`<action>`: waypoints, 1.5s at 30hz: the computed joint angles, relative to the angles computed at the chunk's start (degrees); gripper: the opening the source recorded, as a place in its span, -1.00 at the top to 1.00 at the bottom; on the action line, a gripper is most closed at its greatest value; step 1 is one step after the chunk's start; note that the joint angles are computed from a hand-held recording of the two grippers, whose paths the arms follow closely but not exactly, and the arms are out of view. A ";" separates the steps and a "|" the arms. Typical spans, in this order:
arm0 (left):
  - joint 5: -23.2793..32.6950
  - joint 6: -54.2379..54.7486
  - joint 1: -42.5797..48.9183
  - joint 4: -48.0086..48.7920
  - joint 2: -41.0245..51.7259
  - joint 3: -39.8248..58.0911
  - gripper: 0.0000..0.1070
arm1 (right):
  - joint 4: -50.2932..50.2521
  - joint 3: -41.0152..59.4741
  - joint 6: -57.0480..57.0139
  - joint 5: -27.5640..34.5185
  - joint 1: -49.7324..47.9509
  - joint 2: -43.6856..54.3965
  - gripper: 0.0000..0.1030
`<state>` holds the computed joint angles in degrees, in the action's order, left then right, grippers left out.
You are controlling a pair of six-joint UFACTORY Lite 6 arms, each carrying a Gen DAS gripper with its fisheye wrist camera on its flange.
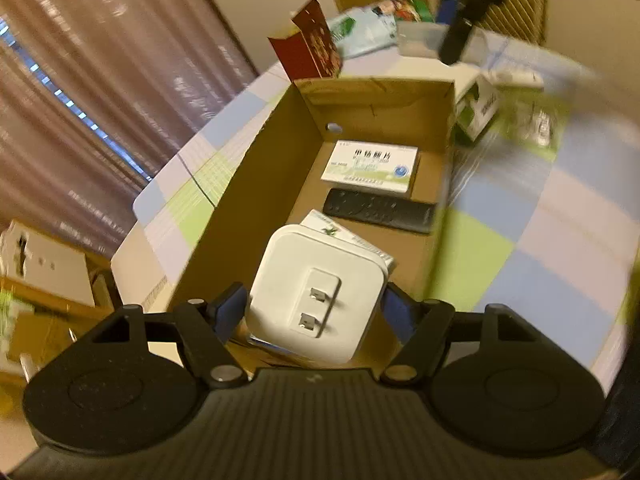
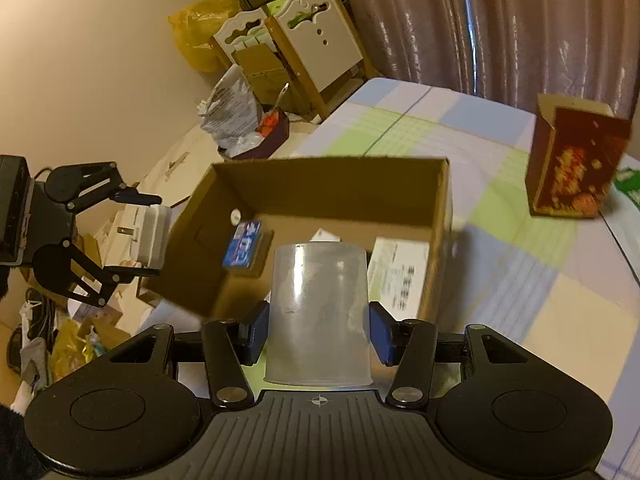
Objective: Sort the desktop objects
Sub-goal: 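Carry both items over the box and release the plug adapter from the left gripper, then lower the clear cup into the box and open the right gripper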
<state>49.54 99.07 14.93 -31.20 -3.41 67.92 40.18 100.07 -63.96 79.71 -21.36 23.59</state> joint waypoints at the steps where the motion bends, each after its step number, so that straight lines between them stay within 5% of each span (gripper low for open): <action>1: -0.08 1.13 -0.56 0.87 2.83 2.54 -0.32 | 0.06 0.82 1.02 -0.79 1.00 0.95 0.00; 14: 9.45 13.70 -10.42 16.48 31.15 25.66 -0.31 | -0.22 1.50 7.07 -2.81 -1.16 4.05 0.00; 27: 26.43 9.27 -14.94 29.70 50.01 45.57 -0.13 | -0.51 4.47 10.44 -1.96 -1.80 6.34 0.00; 45: 20.87 9.92 -11.58 24.45 44.61 39.71 -0.21 | -3.72 5.96 11.44 -3.04 7.12 7.50 0.00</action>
